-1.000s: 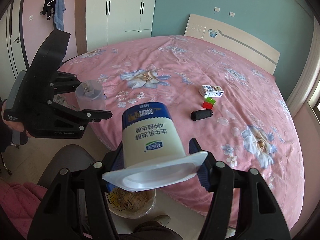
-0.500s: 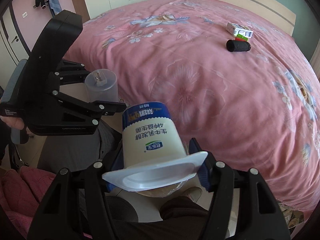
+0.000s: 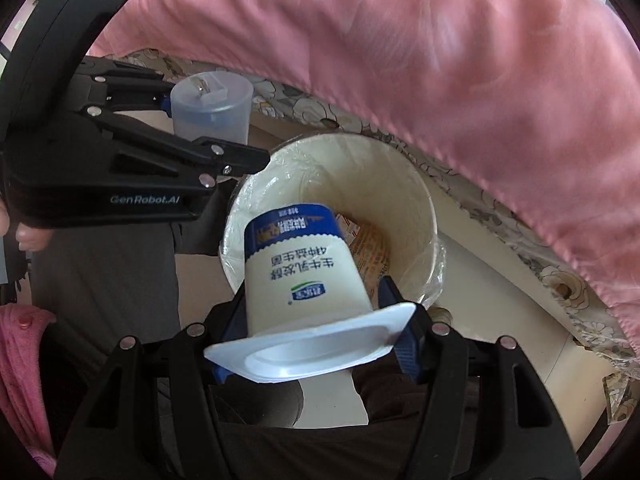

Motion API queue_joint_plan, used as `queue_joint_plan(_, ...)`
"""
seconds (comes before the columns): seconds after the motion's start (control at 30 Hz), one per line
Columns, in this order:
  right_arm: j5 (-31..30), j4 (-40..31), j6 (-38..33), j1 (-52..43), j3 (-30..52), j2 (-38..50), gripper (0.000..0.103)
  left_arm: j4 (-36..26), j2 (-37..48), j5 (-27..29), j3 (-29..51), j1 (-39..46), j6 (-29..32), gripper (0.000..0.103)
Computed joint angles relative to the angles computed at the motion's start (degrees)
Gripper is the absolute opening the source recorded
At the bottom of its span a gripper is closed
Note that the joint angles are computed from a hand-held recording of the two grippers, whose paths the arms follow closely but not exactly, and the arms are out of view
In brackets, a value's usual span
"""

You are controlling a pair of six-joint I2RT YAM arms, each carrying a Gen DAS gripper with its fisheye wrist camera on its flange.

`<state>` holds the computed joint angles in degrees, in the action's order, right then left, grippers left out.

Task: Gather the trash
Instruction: 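Carry the clear cup and yogurt cup with both tools over the bucket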

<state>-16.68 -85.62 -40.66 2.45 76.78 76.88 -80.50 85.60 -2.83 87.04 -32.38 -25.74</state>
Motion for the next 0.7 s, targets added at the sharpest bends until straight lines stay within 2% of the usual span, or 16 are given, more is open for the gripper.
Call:
queue_joint_plan(0.27, 2.45, 7.30, 8.45, 5.31, -11.02, 2.92, 0.063, 7.12, 3.26, 3.68, -7.60, 2.69, -1.02, 0.049)
queue_joint_plan(0.7, 2.81, 17.31, 19.11, 6.80, -15.10, 14.76, 0.063, 16.70, 9.98, 9.82, -14.02, 5.60, -2.64, 0.049)
